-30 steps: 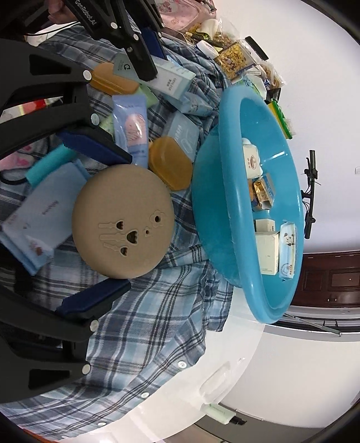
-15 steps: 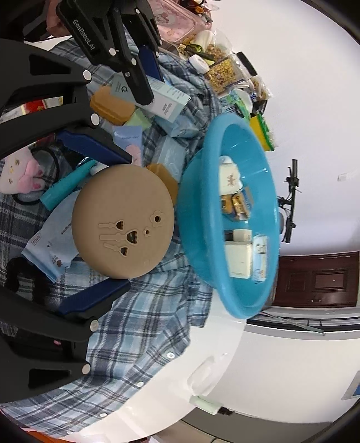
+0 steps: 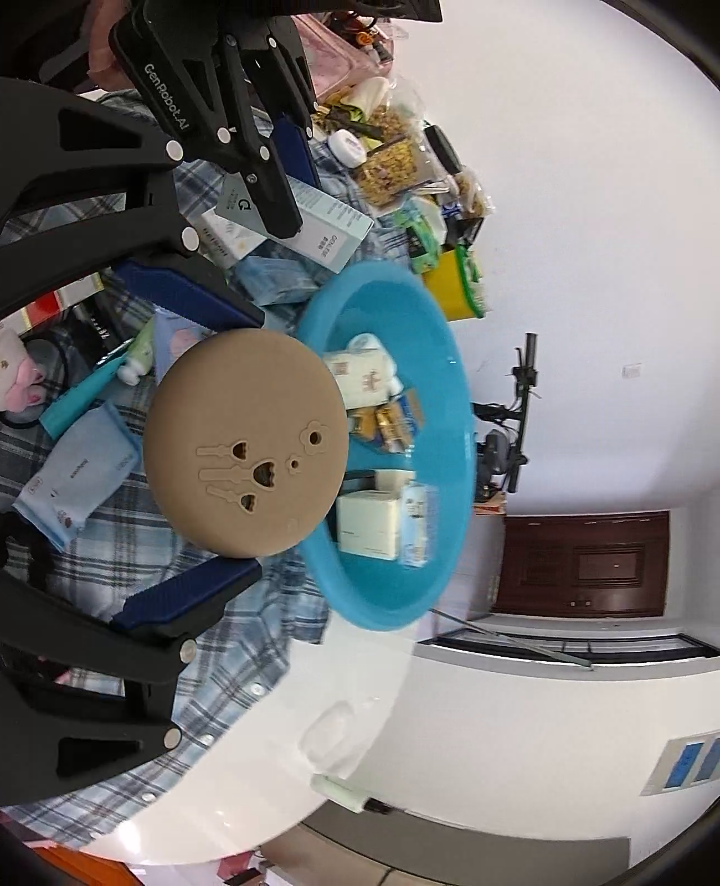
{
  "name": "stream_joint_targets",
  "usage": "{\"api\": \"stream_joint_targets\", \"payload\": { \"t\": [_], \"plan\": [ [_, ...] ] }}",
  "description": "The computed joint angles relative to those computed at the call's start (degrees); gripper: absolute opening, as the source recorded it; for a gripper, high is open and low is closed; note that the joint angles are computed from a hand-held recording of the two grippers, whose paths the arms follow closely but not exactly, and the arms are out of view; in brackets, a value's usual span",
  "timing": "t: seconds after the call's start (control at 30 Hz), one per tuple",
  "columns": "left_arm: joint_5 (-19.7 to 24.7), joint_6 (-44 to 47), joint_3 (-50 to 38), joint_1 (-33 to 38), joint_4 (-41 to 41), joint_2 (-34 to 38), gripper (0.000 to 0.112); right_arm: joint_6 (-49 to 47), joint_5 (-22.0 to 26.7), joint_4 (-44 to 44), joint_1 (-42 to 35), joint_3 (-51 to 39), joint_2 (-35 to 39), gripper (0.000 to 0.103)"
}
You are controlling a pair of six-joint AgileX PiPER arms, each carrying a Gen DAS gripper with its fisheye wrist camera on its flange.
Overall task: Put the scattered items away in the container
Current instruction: 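Lift the tan disc with the right gripper while the left lifts the white box toward the basin, then carry the white box and tan disc over the inside of the turquoise basin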
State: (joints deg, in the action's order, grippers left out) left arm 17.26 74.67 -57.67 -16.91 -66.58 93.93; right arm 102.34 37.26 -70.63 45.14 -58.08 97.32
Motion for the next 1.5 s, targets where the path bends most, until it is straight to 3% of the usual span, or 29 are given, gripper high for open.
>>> {"api": "stream_joint_targets", "payload": {
  "t": [0.6,1.17,1.5],
  "plan": [
    [0.33,-11.41,-8.46,-1.51,9.76,-3.56,0.030,-4.01,7.44,-3.20,1.87,-5.45,-5.00,0.080],
    [2.40,-11.28,-12.51,-0.95,8.72,-6.98,0.030,-7.07,12.99,-4.79,4.10,-8.73,-7.25,0.080],
    [3.55,-9.83,-13.25,0.66,7.10,-6.95,0.030,-7.42,12.79,-5.02,3.86,-9.56,-6.42,0.080]
  ]
}}
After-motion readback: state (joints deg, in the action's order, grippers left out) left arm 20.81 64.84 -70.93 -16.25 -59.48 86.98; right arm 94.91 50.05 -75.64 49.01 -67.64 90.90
